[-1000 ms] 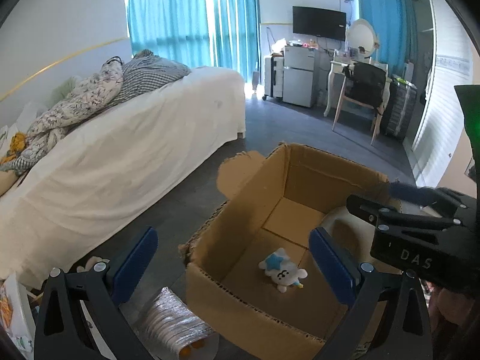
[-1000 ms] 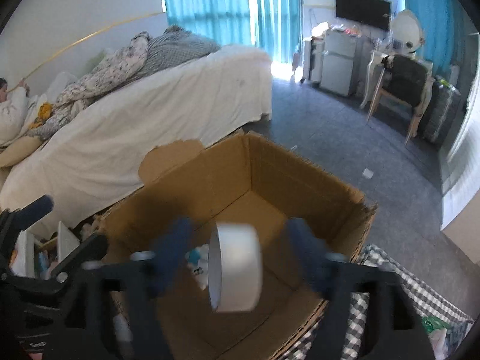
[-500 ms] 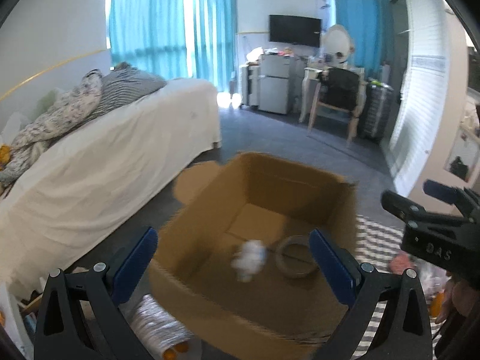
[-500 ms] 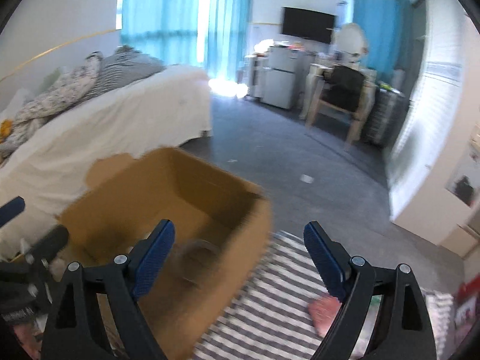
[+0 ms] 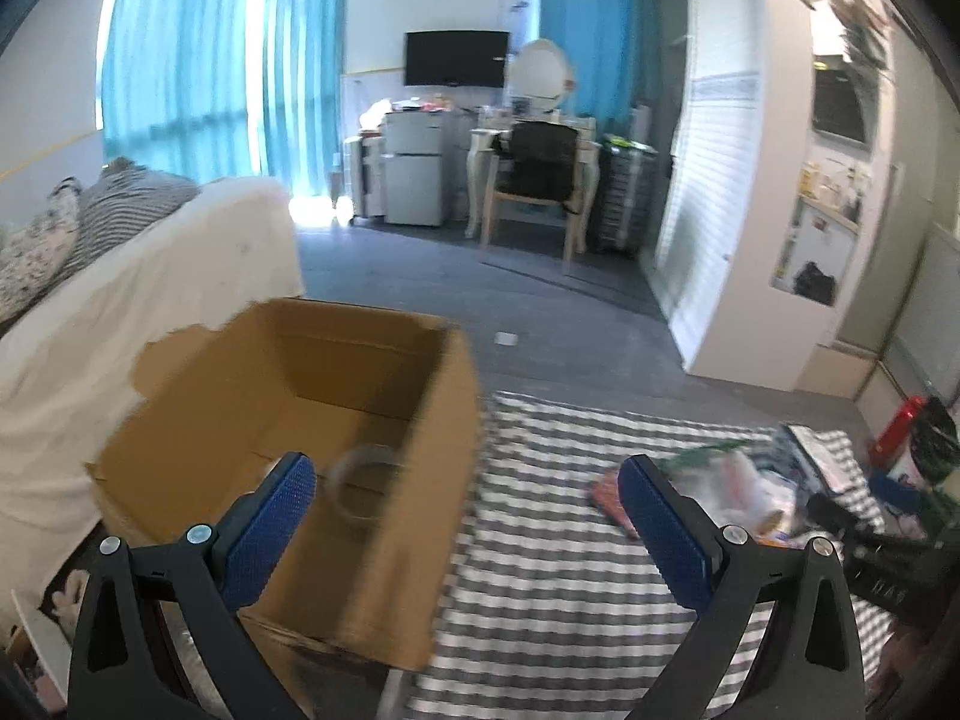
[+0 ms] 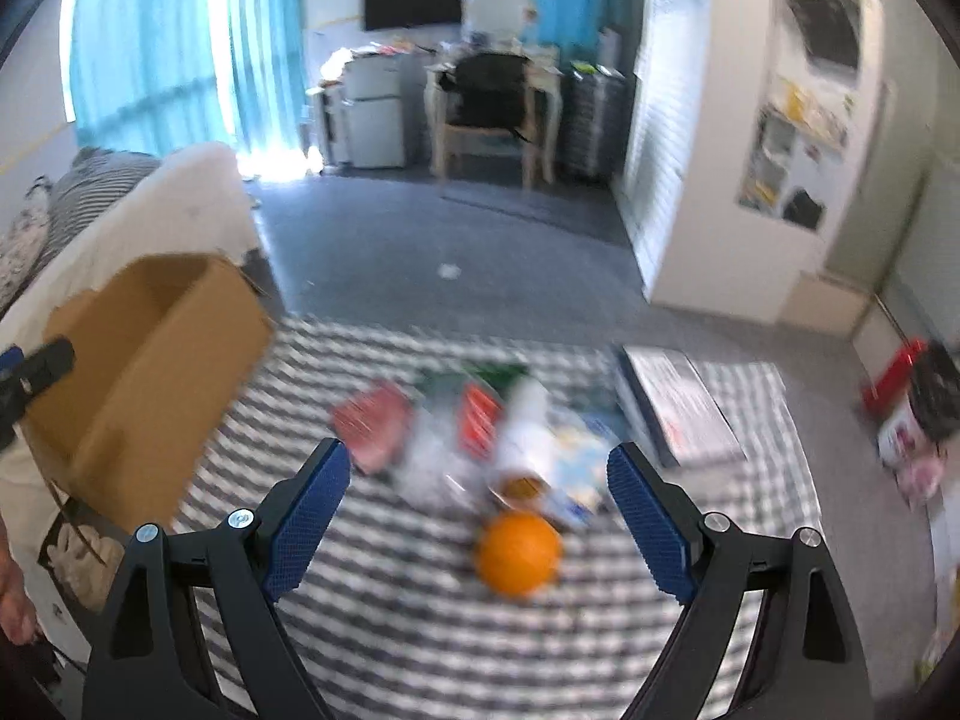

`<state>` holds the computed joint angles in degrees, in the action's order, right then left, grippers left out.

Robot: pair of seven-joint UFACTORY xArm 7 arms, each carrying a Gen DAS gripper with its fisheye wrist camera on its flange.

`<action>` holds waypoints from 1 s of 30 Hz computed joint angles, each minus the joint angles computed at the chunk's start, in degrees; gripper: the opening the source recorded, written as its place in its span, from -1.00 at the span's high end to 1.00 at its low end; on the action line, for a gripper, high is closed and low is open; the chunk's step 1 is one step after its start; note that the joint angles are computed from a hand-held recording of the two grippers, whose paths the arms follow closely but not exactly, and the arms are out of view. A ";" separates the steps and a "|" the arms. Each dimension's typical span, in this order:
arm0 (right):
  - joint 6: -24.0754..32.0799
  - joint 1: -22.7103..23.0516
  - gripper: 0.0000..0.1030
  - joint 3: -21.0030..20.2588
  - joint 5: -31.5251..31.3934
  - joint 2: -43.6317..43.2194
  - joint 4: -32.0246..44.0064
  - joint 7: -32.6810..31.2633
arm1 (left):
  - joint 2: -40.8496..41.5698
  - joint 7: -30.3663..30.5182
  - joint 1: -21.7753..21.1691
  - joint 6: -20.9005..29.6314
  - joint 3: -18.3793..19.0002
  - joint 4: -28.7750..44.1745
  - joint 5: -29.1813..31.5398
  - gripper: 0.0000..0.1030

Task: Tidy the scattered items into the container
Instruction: 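Return both tools to the table and grasp the orange with the right tool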

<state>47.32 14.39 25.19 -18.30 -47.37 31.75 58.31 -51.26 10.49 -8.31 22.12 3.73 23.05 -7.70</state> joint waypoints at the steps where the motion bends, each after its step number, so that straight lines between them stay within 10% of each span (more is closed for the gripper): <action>1: 0.17 0.98 -0.71 -1.05 0.75 -1.91 -2.04 -0.18 | -0.29 -0.50 -0.29 0.40 -0.83 -0.24 -0.05 -1.00; 22: -15.61 0.00 -0.69 -5.56 4.55 3.13 -15.14 -5.54 | 3.98 -6.80 -2.88 -4.22 -6.36 -4.02 4.85 -1.00; 26: -17.49 0.50 -0.12 -7.30 5.21 6.95 -15.22 -7.24 | 7.21 -7.27 -3.61 -5.43 -6.48 -3.65 4.94 -1.00; 30: -19.15 0.30 -0.01 -7.57 4.85 6.69 -16.32 -8.22 | 9.74 -7.68 -4.59 -6.35 -6.82 -3.24 4.97 -1.00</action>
<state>28.18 14.69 17.61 -13.45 -40.69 15.43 50.09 -41.52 2.81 -12.90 15.77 -3.09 19.81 -2.73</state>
